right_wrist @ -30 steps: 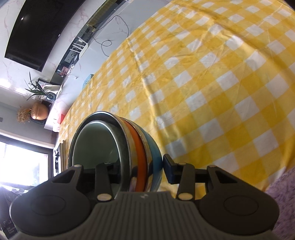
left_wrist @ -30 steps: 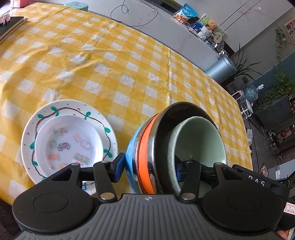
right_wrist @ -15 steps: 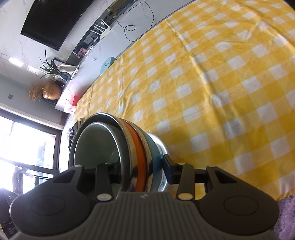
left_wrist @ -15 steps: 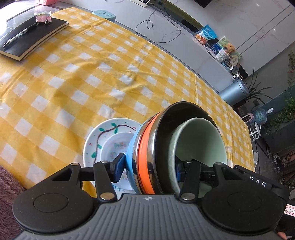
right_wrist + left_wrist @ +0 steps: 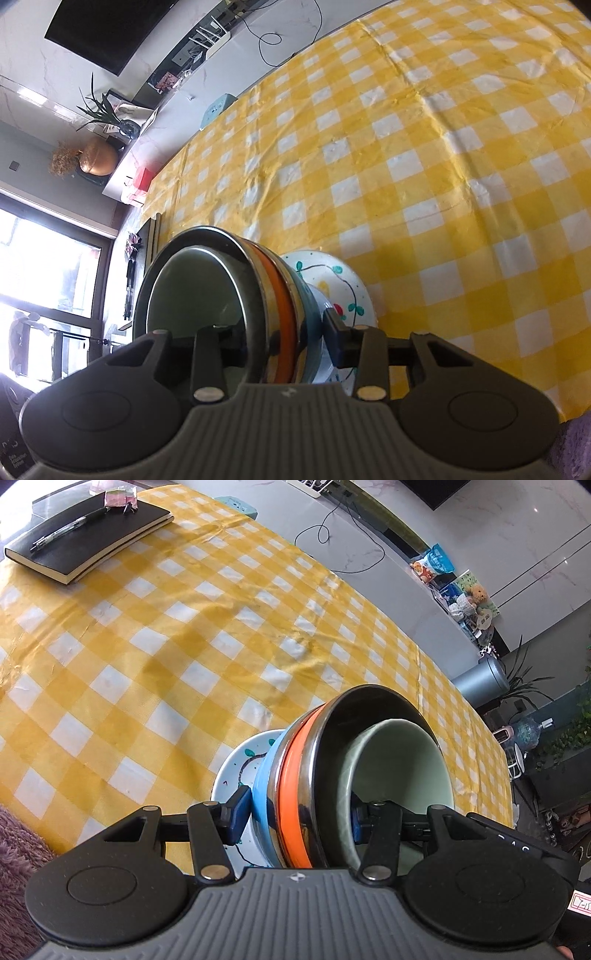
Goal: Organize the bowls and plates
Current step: 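Carry the bowl stack with both tools onto the white painted plate stack, then open both tools to release the bowl stack and withdraw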
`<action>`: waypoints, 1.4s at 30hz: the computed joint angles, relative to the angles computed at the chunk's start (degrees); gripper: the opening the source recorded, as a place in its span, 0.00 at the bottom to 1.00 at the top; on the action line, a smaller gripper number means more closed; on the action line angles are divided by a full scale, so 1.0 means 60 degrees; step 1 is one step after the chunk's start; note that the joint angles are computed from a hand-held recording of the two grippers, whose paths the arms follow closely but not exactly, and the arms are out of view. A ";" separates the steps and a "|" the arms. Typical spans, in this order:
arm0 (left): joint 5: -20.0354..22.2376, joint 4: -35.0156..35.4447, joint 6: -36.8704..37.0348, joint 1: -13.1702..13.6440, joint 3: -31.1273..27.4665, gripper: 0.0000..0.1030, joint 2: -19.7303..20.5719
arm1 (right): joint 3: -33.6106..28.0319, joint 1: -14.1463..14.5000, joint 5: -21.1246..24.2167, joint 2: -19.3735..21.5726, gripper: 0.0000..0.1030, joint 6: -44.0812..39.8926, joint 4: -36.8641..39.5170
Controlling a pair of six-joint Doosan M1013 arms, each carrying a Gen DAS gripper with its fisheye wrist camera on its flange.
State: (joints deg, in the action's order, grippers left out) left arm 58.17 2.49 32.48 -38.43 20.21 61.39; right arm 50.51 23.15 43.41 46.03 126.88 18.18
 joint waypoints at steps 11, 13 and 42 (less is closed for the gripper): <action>-0.0098 -0.0067 0.0014 0.0013 0.0039 0.55 0.0059 | -0.0036 -0.0021 -0.0005 0.0075 0.37 -0.0041 -0.0047; -0.0072 -0.0070 0.0034 0.0013 0.0030 0.55 0.0062 | -0.0013 -0.0020 -0.0033 0.0064 0.37 -0.0041 -0.0039; -0.2809 0.7849 -0.1282 -0.1417 0.3981 0.69 -0.2225 | 0.3123 0.0978 -0.3508 -0.2133 0.63 0.2336 -0.7234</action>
